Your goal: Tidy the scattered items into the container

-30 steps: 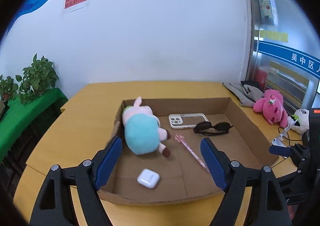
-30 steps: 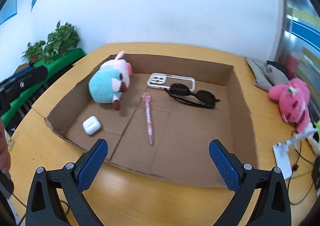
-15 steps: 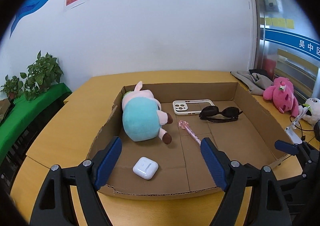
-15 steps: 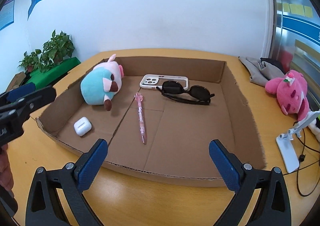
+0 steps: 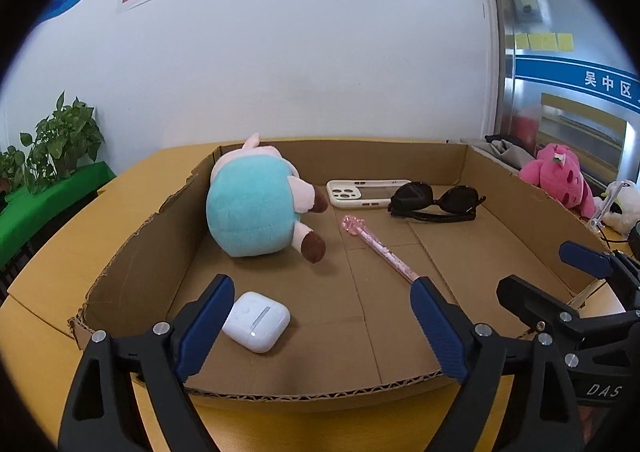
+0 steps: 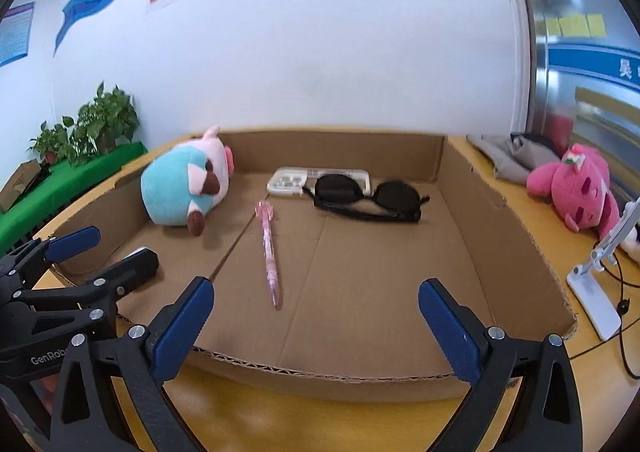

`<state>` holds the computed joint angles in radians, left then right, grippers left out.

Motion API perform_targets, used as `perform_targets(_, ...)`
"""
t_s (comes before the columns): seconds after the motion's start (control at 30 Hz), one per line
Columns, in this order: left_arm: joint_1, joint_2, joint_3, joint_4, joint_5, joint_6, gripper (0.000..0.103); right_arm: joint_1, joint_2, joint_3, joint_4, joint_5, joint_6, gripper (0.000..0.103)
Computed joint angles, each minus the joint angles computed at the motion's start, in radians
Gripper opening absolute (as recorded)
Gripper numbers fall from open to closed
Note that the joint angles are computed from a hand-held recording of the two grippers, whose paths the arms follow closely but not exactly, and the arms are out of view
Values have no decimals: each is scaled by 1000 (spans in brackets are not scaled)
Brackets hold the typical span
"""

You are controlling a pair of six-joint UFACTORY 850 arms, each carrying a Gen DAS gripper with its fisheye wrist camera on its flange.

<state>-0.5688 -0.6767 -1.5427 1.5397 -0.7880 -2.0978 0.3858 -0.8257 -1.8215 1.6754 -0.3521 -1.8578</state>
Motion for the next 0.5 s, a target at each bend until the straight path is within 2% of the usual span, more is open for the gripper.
perform_targets(0.23,7,5,2,-6,13,4,96,-1,-4,4,18,-5,-20,103)
perform_targets(0.27,9,4,1,-15,14,7,102,-1,-3,5,17,-6,-19,103)
perform_targets(0.3,12,4,-1,-26,19,18,103,-2,-3,4,10,-10,-15,103)
perform_targets(0.5,11,8,5,-21,21,18,103,-5,-1,-3,-36,-23,27,103)
